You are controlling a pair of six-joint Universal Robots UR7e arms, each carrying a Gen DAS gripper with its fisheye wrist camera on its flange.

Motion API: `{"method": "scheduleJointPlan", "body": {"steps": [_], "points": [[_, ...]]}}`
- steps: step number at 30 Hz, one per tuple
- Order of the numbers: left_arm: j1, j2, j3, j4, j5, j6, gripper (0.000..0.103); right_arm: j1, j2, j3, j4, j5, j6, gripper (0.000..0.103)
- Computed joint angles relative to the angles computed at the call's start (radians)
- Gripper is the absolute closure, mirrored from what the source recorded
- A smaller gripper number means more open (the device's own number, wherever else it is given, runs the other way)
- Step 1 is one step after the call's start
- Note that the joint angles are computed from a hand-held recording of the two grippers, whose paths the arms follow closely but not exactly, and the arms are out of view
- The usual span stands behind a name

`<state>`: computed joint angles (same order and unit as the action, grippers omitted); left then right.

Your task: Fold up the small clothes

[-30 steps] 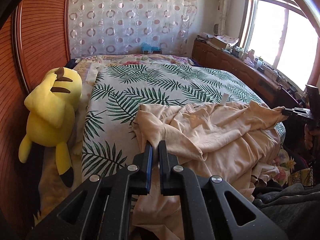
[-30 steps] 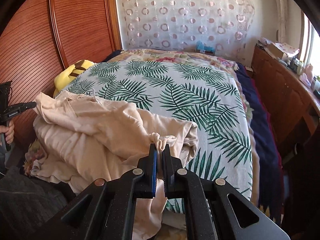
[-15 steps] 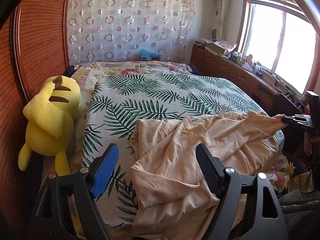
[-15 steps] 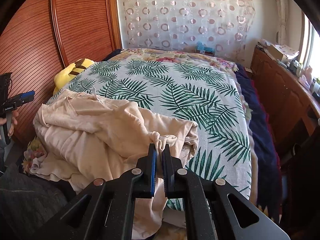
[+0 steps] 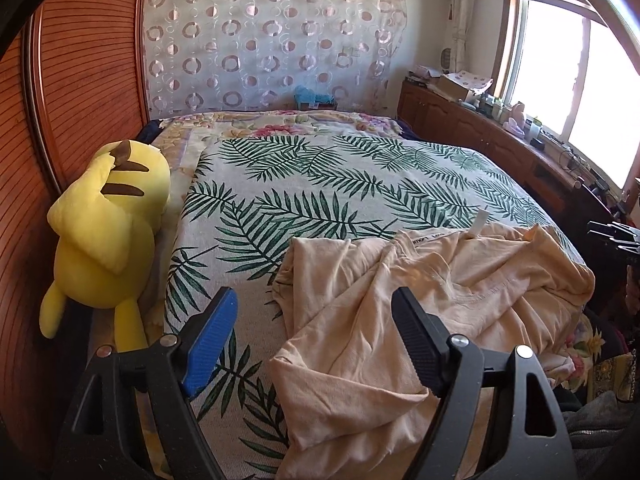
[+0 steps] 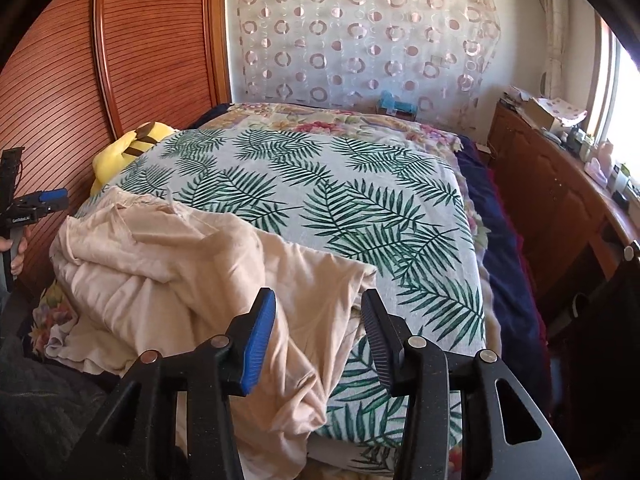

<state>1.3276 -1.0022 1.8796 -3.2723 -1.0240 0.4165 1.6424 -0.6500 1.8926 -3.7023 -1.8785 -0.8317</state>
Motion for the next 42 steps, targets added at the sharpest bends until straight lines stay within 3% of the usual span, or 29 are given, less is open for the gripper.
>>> {"method": "scheduleJointPlan", "body": {"steps": [5,9,15,16,19,24,27,29,31,32,33,35,42], "points": [[0.012,0.025,-0.047,0.019,0.004,-0.004,0.023,-0.006,0.051,-0.082,0.007,-0.041,-0.003,0.057],[0.027,0.049,-0.105,0.059,0.008,-0.013,0.023,-0.022,0.082,-0.166,0.124,-0.053,0.042,0.056],[0.056,0.086,-0.211,0.215,0.000,-0.074,0.023,-0.044,0.144,-0.304,0.260,-0.085,0.090,0.049],[0.059,0.091,-0.224,0.238,-0.001,-0.080,0.023,-0.049,0.145,-0.311,0.265,-0.066,0.093,0.044],[0.068,0.104,-0.262,0.299,-0.035,-0.083,0.024,-0.053,0.147,-0.322,0.269,-0.050,0.109,0.042],[0.078,0.140,-0.340,0.419,-0.039,-0.092,0.046,-0.052,0.158,-0.322,0.257,-0.039,0.097,0.042],[0.079,0.161,-0.377,0.480,-0.024,-0.089,0.051,-0.052,0.162,-0.315,0.252,-0.032,0.072,0.042],[0.077,0.166,-0.381,0.482,-0.015,-0.075,0.055,-0.052,0.163,-0.310,0.249,-0.026,0.064,0.049],[0.079,0.160,-0.377,0.501,-0.038,-0.069,0.071,-0.055,0.154,-0.301,0.267,0.000,0.058,0.073],[0.080,0.153,-0.371,0.515,-0.059,-0.073,0.085,-0.057,0.149,-0.297,0.284,0.015,0.056,0.081],[0.078,0.148,-0.363,0.509,-0.065,-0.069,0.090,-0.059,0.145,-0.294,0.299,0.028,0.056,0.089],[0.067,0.133,-0.329,0.470,-0.055,-0.048,0.092,-0.051,0.150,-0.289,0.276,0.013,0.042,0.092],[0.019,0.002,-0.143,0.237,-0.125,-0.022,0.092,-0.046,0.054,-0.127,0.117,0.136,0.044,0.093]]}}
